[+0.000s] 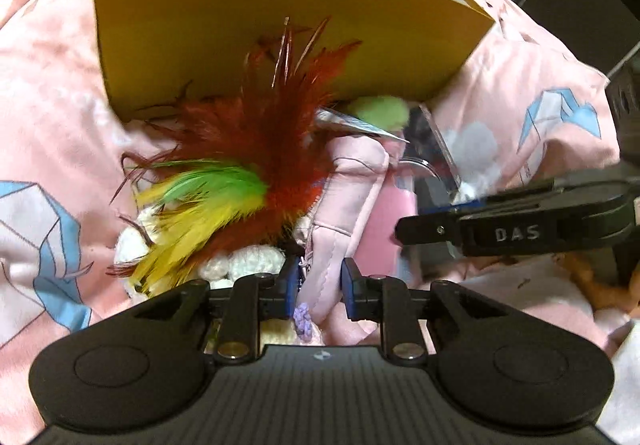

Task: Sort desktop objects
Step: 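Grasp pink flat case with right tool while left tool grasps pink pouch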

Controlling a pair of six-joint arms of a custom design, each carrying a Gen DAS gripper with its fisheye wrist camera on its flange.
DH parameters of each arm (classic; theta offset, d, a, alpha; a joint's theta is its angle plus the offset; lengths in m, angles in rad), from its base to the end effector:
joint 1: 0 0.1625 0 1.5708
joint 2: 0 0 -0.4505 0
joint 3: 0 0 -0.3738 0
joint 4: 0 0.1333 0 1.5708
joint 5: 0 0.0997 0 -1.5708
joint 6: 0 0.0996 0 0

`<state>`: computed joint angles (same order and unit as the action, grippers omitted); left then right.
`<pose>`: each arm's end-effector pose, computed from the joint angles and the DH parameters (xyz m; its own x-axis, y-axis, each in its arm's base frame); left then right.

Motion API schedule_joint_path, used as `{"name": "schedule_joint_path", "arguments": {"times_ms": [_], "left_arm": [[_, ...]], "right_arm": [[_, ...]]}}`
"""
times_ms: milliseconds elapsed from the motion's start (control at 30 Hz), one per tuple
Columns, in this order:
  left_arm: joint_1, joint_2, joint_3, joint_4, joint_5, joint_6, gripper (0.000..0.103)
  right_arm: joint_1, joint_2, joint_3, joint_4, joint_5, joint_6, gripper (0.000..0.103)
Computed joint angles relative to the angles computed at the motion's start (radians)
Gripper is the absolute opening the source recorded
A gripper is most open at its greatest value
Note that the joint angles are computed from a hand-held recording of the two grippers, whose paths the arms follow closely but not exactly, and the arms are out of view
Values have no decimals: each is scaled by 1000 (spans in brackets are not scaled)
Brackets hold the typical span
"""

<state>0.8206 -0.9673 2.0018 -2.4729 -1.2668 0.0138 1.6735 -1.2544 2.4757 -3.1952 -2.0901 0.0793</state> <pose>-0.2440 -0.5011 0.1047 -0.6617 0.6894 -0.2949 0.6850 0.7157 0.1361 0.1238 -0.3831 0.1990 -0.8882 0.1768 0.4240 -0.0240 0.9038 -0.4272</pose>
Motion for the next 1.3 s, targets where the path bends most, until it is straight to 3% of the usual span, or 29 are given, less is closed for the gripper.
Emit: {"name": "schedule_joint_path", "arguments": {"times_ms": [167,333,400,533,633,733,967,1033,1200,1300], "left_arm": [[-13,20,-20,7,11,25,25],[8,29,-32,23,-31,72,31],[-2,28,-29,27,-29,99,32],[-30,43,-42,65,-3,142,35],[-54,58,-41,72,18,188,39],[-62,71,-37,60,24,216,48],[-85,81,5,1,68,231,53],[-96,85,12,-6,88,234,53],[-101,77,17,-1,90,207,36],[-80,42,-3,42,31,157,30]], "right_arm": [[17,30,-62,106,-67,91,25],[-27,32,-62,90,-23,79,29],[-21,48,-74,94,-24,54,36],[-34,65,-101,171,-32,94,33],[-47,21,-79,159,-5,101,30],[-45,-45,-30,122,8,53,28],[-20,-174,56,26,0,-6,27],[-4,-201,63,5,-9,-19,27],[32,-214,63,-59,-44,-38,23],[-3,-224,77,-94,-1,-54,23]]}}
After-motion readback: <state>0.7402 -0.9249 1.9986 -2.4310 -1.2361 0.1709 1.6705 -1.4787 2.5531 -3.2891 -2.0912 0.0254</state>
